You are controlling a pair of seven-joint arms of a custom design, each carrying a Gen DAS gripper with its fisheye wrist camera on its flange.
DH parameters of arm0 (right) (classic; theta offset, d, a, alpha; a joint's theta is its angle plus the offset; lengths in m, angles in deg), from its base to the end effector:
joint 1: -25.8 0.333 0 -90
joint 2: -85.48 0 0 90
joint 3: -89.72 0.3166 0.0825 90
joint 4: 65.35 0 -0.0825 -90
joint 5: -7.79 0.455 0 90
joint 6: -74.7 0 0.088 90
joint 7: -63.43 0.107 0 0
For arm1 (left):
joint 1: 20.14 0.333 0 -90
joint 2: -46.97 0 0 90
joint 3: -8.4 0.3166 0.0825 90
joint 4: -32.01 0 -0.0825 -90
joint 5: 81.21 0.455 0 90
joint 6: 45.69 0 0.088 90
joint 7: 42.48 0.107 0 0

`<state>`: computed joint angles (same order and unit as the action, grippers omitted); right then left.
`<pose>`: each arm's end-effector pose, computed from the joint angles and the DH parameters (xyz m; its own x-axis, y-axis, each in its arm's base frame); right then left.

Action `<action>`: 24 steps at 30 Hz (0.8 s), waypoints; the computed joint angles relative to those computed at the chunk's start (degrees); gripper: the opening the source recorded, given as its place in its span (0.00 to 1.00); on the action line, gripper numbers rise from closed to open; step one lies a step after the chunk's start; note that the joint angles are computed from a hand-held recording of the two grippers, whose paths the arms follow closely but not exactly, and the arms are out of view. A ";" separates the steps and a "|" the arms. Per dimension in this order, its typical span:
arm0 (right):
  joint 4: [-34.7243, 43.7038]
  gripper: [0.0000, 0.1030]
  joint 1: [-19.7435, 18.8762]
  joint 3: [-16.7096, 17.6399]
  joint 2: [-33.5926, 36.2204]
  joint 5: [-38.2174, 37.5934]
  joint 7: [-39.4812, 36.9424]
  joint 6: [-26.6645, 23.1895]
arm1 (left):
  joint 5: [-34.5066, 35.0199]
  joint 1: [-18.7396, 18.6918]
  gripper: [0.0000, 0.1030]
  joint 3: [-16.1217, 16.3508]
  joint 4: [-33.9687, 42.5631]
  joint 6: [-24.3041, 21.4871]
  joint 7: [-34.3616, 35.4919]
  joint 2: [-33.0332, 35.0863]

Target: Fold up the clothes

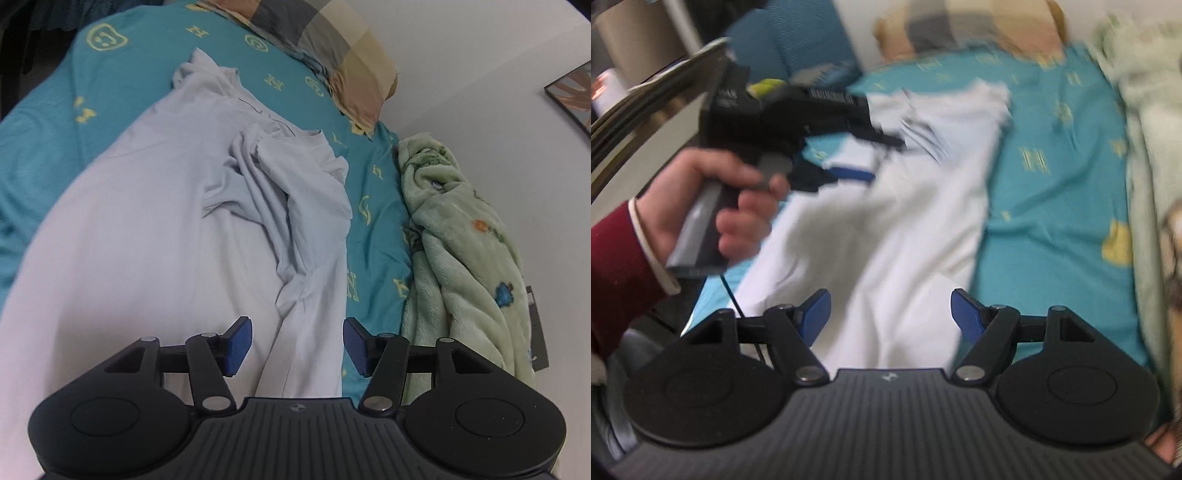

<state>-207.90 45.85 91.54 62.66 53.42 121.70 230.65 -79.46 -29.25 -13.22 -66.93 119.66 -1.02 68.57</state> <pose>0.4904 0.1688 0.4591 0.3963 -0.8564 -0.3310 -0.7697 -0.1132 -0.6283 0.6710 -0.3623 0.4407 0.1462 -0.7781 0.6109 -0.7963 -0.4590 -0.3941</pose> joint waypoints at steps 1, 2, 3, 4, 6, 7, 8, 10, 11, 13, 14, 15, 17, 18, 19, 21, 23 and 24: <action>-0.12 0.71 0.37 -0.80 0.11 1.18 -0.93 -0.11 | 1.09 -0.83 0.56 0.86 2.71 -0.88 -0.34 2.26; 0.01 0.71 -0.09 -0.67 0.56 0.88 -0.34 -0.14 | 1.35 -1.03 0.56 0.94 5.21 -1.30 -0.19 4.63; 0.18 0.71 -0.60 -0.46 1.05 0.39 0.44 -0.17 | 1.50 -1.11 0.56 0.85 7.76 -1.73 0.05 7.04; 0.36 0.71 -1.09 -0.28 1.54 -0.14 1.25 -0.19 | 1.66 -1.22 0.56 0.75 10.43 -2.23 0.30 9.50; 0.96 0.71 -1.30 -0.69 2.51 0.37 1.99 -0.73 | 1.92 -1.53 0.56 0.53 15.70 -3.11 0.70 14.32; 1.42 0.71 -1.06 -1.24 2.97 1.63 1.81 -1.33 | 2.16 -1.71 0.56 0.51 17.47 -1.89 0.91 16.26; 1.89 0.71 -0.93 -1.70 3.44 2.91 1.62 -1.97 | 2.47 -1.86 0.56 0.43 19.22 -0.45 1.10 18.21; 3.29 0.71 -0.88 -2.01 5.23 4.47 0.24 -1.94 | 3.03 -2.38 0.49 0.57 22.62 0.13 0.21 21.42; 3.50 0.71 -1.33 -1.62 5.57 3.94 0.53 -1.91 | 3.77 -3.10 0.41 1.27 24.26 -0.56 -0.44 22.51; 3.93 0.71 -2.31 -0.89 6.40 2.40 2.33 -2.32 | 5.87 -4.13 0.04 2.08 27.88 -3.81 0.79 24.20; 4.12 0.71 -2.48 -0.99 6.72 2.49 2.53 -2.94 | 6.86 -4.57 0.04 2.66 28.56 -4.39 1.51 24.27; 4.29 0.71 -2.65 -0.97 6.98 2.47 2.72 -3.28 | 8.33 -5.56 0.04 4.20 28.79 -4.86 1.35 23.74; 4.64 0.71 -2.97 -0.90 7.49 2.37 3.13 -3.88 | 11.66 -7.85 0.04 7.76 29.70 -7.11 0.06 22.89; 4.61 0.71 -2.98 -0.89 7.45 2.53 2.84 -3.95 | 13.42 -9.04 0.04 9.56 30.59 -9.14 -0.93 22.75; 4.55 0.71 -2.97 -0.88 7.37 2.71 2.49 -3.99 | 15.22 -10.09 0.04 11.14 31.54 -11.22 -1.79 22.70; 4.73 0.71 -3.03 -0.74 7.79 2.55 2.13 -4.13 | 15.83 -9.65 0.04 10.76 31.84 -13.52 -1.35 22.86; 5.33 0.71 -3.25 -0.83 8.39 2.28 2.30 -5.61 | 15.14 -8.27 0.06 9.36 29.52 -12.50 -0.17 21.80; 5.58 0.71 -3.47 -0.77 8.65 1.98 2.81 -6.12 | 14.70 -7.66 0.09 8.66 27.85 -12.10 0.23 20.59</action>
